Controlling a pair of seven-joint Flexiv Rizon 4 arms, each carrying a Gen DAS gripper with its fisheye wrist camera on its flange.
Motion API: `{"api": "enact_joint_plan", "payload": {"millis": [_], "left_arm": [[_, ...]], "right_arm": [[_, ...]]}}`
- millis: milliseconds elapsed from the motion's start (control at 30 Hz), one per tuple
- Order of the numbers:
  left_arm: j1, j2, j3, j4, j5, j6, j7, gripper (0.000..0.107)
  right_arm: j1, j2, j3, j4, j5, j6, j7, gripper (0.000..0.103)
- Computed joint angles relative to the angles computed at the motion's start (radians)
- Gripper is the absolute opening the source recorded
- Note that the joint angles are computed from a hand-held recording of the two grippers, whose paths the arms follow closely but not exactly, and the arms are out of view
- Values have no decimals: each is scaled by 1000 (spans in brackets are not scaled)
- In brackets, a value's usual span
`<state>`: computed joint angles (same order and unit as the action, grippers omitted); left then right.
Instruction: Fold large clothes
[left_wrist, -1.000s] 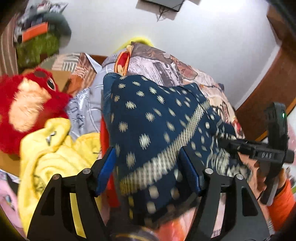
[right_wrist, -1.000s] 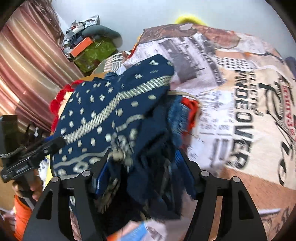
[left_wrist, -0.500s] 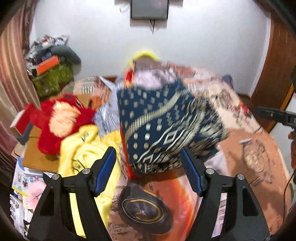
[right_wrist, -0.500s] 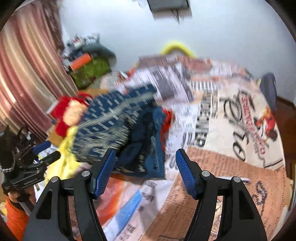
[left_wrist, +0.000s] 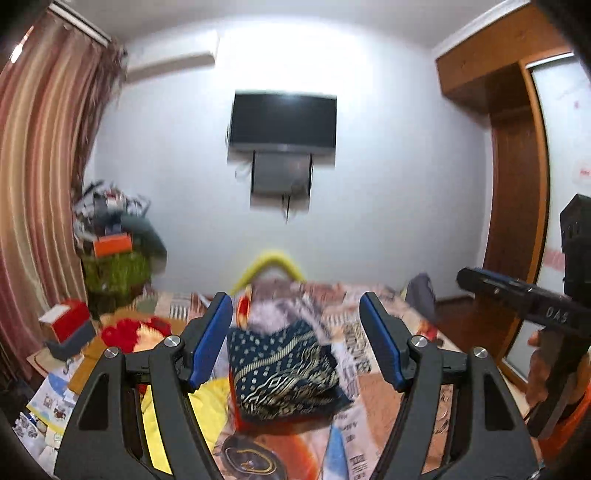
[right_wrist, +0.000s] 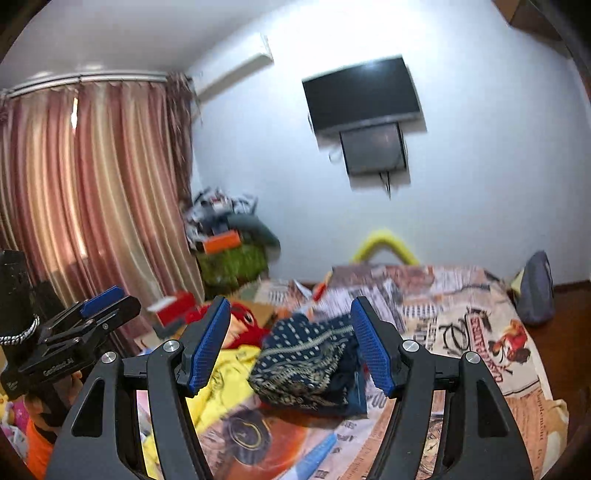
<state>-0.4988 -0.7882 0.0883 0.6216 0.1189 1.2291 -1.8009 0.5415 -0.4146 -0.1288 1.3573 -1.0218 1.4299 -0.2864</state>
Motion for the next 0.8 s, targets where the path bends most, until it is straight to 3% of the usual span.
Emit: {"api": "enact_joint_plan", "payload": {"millis": [100,200,267,333,400,467,600,800], "left_arm": [[-56,75,98,131,79,93,-127,71],[-104,119,159,210,148,128,-215,71],[-137,141,203,252,198,130,-276,72],[-151,155,212,274,231,124,-313,85],[-180,164,249,290,279,112,-386,94],[-192,168,261,291,320,95,-432,96],[-179,174,234,289,368,69,-478,99],[-151,181,192,296,390,62,-515,100]], "right_arm": [[48,47,-92,50,-213,31,196,64],[61,80,-115,77,-413,-4,356,65],[53,91,-100,88,-480,-22,407,72],[47,107,-80,107,-538,-63,459,80],[44,113,-55,120,-554,-120,461,85],[39,114,-27,128,-547,-171,442,89],[17,116,29,140,-528,-237,393,99],[-29,103,108,129,-507,-295,346,101]]}}
